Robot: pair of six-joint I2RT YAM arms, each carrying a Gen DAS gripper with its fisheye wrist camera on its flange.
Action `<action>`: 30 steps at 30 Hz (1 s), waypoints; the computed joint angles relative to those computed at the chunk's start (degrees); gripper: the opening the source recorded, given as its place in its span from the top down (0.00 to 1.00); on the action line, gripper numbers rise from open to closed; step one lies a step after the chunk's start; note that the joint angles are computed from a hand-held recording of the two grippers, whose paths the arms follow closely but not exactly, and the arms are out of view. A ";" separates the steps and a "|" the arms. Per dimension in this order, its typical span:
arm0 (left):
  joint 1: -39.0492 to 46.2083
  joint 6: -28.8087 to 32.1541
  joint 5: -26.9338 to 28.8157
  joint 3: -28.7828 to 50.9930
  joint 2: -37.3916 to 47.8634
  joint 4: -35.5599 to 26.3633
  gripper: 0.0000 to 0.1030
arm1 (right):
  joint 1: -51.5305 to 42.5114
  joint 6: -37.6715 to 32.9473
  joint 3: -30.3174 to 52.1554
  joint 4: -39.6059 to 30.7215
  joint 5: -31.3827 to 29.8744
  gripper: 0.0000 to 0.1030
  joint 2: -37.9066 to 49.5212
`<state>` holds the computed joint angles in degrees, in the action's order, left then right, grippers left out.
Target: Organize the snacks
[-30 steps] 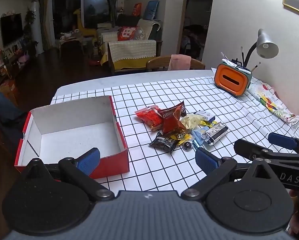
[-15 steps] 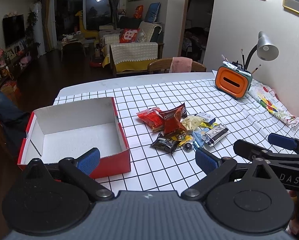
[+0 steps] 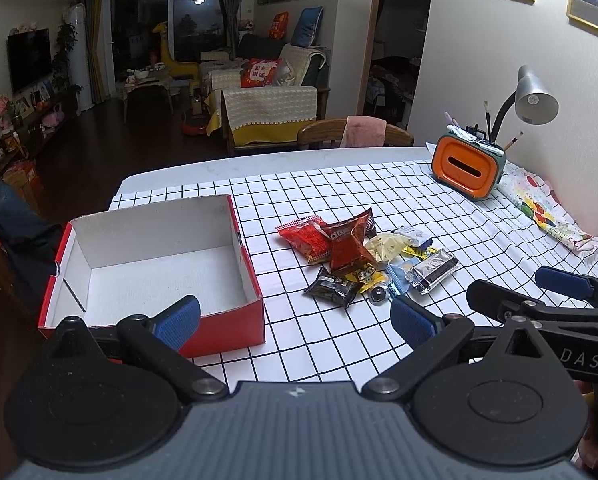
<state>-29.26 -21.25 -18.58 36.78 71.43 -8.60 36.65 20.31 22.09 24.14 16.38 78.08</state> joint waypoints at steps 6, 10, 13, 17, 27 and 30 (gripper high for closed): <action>-0.04 -0.06 -0.04 0.04 0.03 -0.02 0.01 | 0.18 0.06 -0.16 0.30 0.54 0.04 -0.23; -0.05 0.02 -0.03 0.03 0.02 -0.01 0.01 | 0.52 -0.14 -0.07 0.11 0.90 0.04 -0.53; 0.80 0.76 0.84 0.28 -0.67 -0.57 0.01 | 0.52 -0.09 0.05 -0.18 1.12 0.04 -0.67; 0.70 0.67 0.77 0.18 -0.67 -0.41 0.01 | 0.49 -0.23 0.06 -0.43 1.23 0.04 -0.93; 0.29 0.69 1.41 2.73 1.78 -1.31 0.01 | -1.46 -0.77 -0.10 -0.94 0.20 0.04 -1.35; -0.54 0.51 1.52 4.34 5.19 -0.44 0.01 | -3.33 -1.17 -0.27 -0.77 -0.98 0.04 -0.99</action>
